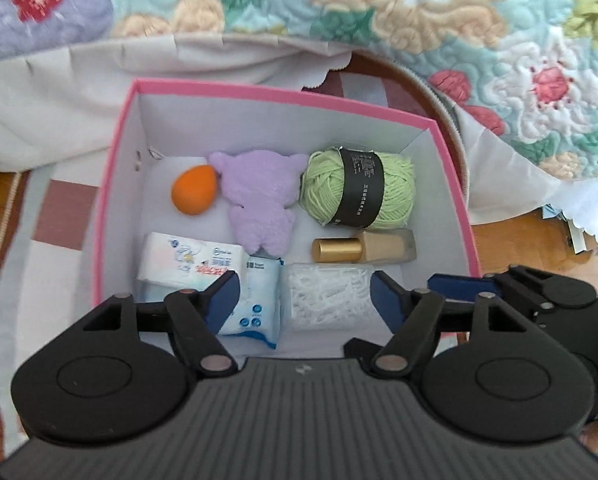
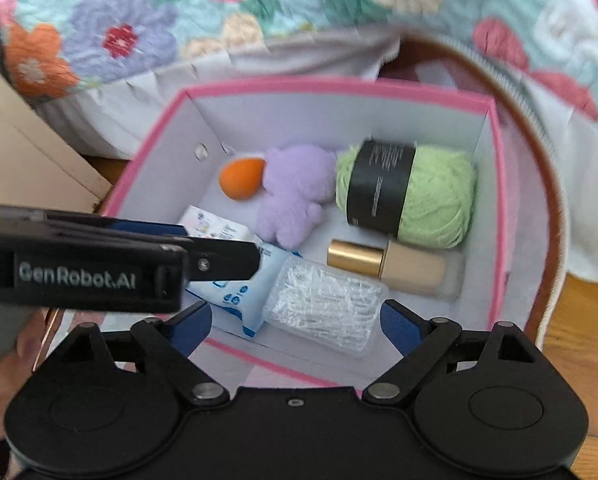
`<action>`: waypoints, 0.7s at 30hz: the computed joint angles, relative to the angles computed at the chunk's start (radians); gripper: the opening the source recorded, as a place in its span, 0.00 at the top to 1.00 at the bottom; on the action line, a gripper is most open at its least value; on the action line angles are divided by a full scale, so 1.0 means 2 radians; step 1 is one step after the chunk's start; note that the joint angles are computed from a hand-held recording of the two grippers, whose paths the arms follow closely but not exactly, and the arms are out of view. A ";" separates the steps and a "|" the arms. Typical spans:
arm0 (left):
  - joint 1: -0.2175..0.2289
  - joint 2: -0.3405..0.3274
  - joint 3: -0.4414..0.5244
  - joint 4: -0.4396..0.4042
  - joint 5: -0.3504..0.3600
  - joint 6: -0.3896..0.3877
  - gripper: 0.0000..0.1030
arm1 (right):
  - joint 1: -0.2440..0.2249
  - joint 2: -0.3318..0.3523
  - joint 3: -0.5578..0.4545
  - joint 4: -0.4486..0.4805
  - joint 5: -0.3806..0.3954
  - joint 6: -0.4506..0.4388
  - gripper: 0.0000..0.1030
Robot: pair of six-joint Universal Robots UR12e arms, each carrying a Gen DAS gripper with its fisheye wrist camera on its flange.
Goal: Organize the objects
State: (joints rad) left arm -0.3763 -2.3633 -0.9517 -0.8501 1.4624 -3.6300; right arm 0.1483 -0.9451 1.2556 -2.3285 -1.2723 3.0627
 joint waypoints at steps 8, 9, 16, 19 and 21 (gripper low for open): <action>-0.005 0.040 -0.029 -0.001 0.026 0.003 0.22 | 0.001 -0.045 0.042 -0.044 0.002 -0.017 0.09; -0.006 0.047 -0.036 -0.001 0.031 0.004 0.22 | 0.001 -0.050 0.047 -0.049 0.005 -0.019 0.09; -0.015 0.086 -0.069 -0.007 0.069 0.006 0.20 | 0.010 -0.082 0.068 -0.060 0.002 -0.031 0.09; -0.019 0.102 -0.084 -0.007 0.085 0.008 0.20 | 0.015 -0.094 0.076 -0.064 -0.003 -0.040 0.09; -0.021 0.112 -0.091 -0.008 0.093 0.008 0.20 | 0.016 -0.102 0.081 -0.063 -0.003 -0.042 0.09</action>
